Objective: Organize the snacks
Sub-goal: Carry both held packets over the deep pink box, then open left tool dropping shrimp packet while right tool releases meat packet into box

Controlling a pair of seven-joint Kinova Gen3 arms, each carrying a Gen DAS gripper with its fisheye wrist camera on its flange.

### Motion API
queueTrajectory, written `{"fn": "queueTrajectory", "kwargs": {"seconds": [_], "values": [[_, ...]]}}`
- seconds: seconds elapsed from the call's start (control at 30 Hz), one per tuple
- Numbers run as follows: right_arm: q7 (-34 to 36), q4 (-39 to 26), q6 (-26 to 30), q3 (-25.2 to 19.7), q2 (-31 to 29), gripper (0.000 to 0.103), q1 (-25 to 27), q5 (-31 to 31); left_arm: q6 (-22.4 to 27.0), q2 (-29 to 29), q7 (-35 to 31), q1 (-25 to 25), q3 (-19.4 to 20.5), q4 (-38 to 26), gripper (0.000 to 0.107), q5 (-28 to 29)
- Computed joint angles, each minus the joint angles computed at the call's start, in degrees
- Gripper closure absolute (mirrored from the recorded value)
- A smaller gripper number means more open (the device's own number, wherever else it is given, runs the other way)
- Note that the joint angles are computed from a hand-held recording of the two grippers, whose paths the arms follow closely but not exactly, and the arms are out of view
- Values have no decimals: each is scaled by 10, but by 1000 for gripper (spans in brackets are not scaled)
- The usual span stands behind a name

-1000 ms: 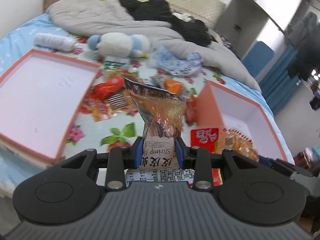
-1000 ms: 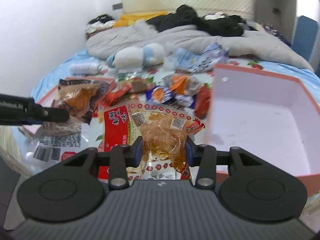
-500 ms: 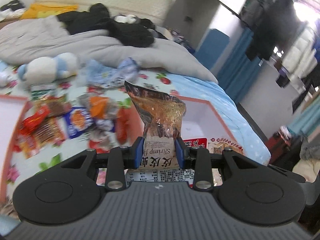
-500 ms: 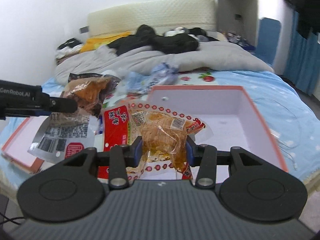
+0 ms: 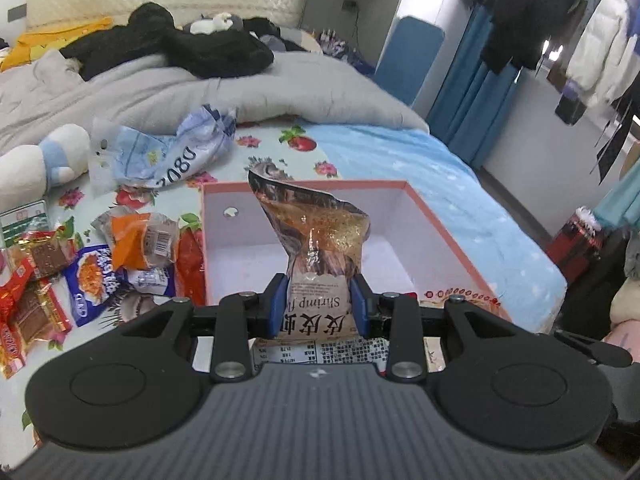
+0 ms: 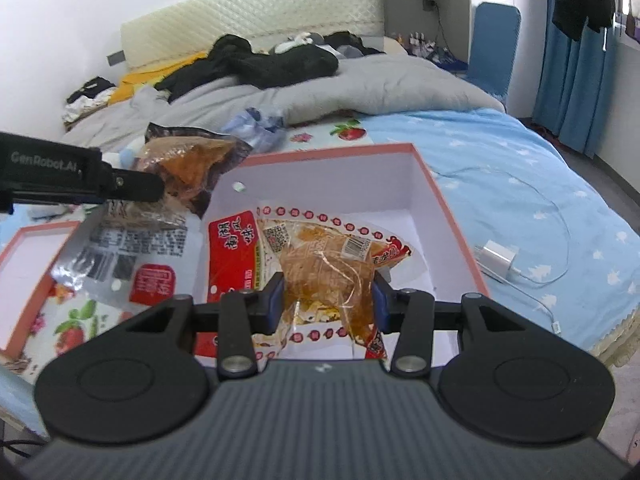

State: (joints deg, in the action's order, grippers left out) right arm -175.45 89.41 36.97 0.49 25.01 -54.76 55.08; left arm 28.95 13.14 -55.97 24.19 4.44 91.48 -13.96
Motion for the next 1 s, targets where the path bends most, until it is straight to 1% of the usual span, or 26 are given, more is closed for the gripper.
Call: {"fn": "queueTrajectory", "kwargs": {"seconds": [0.1,0.2,0.27,0.37,0.6,0.73,0.83,0.97,1.0], "values": [[19,-1,-15,-1,9,57,17,-9,20,26,0,1,0,-27,69,3],[35,7,-33,2,11,57,27,-21,32,50,7,14,-10,-47,69,-5],[46,10,-48,6,15,56,33,-29,40,65,-2,9,-4,-59,68,7],[68,10,-65,12,23,56,39,-46,54,86,7,22,-16,-79,68,1],[117,7,-98,32,38,56,50,-95,83,128,-2,20,-22,-119,68,12],[145,5,-116,42,45,55,56,-126,86,140,-5,23,-28,-128,68,11],[161,1,-119,53,52,55,51,-145,81,143,3,26,-33,-127,68,10],[175,2,-129,65,53,51,45,-168,78,141,-24,3,-14,-122,69,37],[174,3,-130,69,53,47,42,-172,79,139,-30,1,-13,-120,69,42]]}}
